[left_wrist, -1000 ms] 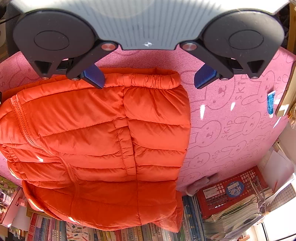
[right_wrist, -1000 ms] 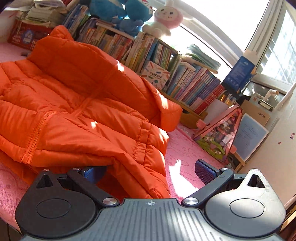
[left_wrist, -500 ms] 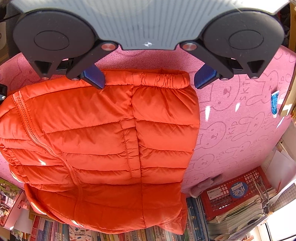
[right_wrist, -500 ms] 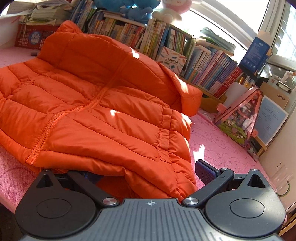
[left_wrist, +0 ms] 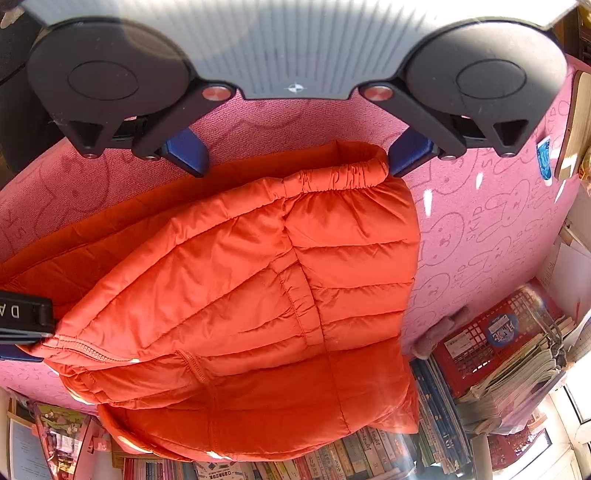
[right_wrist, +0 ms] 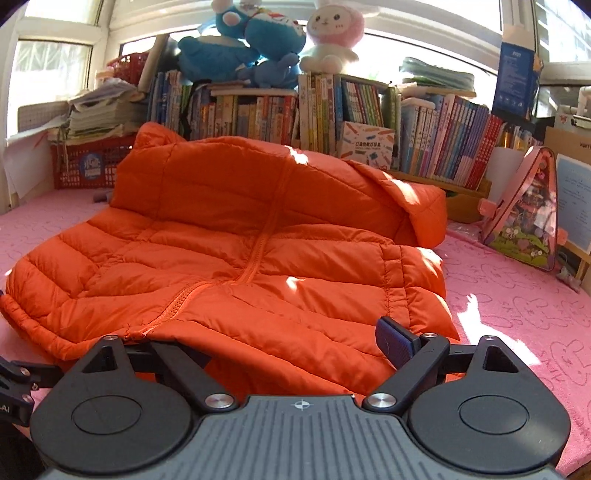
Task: Fold clothes
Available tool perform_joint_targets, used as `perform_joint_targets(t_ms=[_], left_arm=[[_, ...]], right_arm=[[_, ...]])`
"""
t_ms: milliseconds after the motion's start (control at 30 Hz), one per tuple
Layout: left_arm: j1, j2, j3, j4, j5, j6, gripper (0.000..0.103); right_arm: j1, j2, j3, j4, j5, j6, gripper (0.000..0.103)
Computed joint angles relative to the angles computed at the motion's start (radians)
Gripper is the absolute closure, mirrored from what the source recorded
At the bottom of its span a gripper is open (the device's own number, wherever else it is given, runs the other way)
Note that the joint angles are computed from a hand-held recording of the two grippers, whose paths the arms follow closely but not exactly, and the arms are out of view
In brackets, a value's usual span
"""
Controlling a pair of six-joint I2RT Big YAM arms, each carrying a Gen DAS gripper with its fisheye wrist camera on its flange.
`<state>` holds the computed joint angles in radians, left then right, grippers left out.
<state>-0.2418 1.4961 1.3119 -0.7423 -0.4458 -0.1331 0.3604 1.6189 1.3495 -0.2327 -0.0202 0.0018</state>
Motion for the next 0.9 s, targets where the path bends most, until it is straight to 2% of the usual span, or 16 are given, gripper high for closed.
perform_joint_targets(t_ms=[100, 167, 233, 300, 433, 467, 500, 600, 667, 700, 733, 767, 800, 900], left_arm=[[-0.007, -0.005, -0.008, 0.053, -0.007, 0.031, 0.0], [-0.01, 0.005, 0.001, 0.082, -0.015, 0.042, 0.0], [-0.008, 0.019, 0.009, 0.123, -0.044, 0.032, 0.0], [0.0, 0.063, 0.047, 0.111, -0.145, -0.013, 0.0], [0.033, 0.183, 0.148, -0.046, -0.522, -0.156, 0.0], [0.046, 0.19, 0.149, -0.064, -0.572, -0.18, 0.0], [0.064, 0.175, 0.135, -0.064, -0.561, -0.199, 0.0], [0.123, 0.081, 0.071, -0.069, -0.377, -0.303, 0.0], [0.143, 0.02, 0.023, -0.06, -0.301, -0.337, 0.0], [0.147, -0.011, -0.003, -0.054, -0.277, -0.345, 0.0], [0.152, -0.041, -0.029, -0.048, -0.253, -0.353, 0.0], [0.153, -0.068, -0.05, -0.048, -0.234, -0.355, 0.0], [0.143, -0.085, -0.065, -0.06, -0.234, -0.341, 0.0], [0.102, -0.111, -0.101, -0.078, -0.275, -0.299, 0.0]], right_arm=[[-0.033, 0.007, 0.03, -0.024, -0.098, 0.103, 0.041], [-0.037, 0.011, 0.039, -0.026, -0.114, 0.112, 0.045], [-0.031, 0.008, 0.035, -0.009, -0.106, 0.083, 0.049], [-0.019, -0.001, 0.02, 0.022, -0.067, 0.048, 0.053], [-0.021, -0.013, 0.001, 0.039, 0.014, 0.002, 0.053], [-0.025, -0.014, -0.001, 0.036, 0.034, -0.005, 0.053], [-0.032, -0.016, -0.006, 0.034, 0.059, -0.015, 0.053], [-0.063, -0.024, -0.02, 0.028, 0.131, -0.035, 0.053], [-0.089, -0.026, -0.022, 0.013, 0.18, -0.028, 0.056], [-0.1, -0.027, -0.023, 0.011, 0.221, -0.023, 0.044], [-0.123, -0.032, -0.028, 0.007, 0.208, -0.021, 0.032], [-0.146, -0.039, -0.033, 0.001, 0.161, -0.02, 0.031], [-0.153, -0.044, -0.04, 0.0, 0.155, -0.039, 0.03], [-0.148, -0.054, -0.07, 0.023, 0.215, -0.154, 0.022]])
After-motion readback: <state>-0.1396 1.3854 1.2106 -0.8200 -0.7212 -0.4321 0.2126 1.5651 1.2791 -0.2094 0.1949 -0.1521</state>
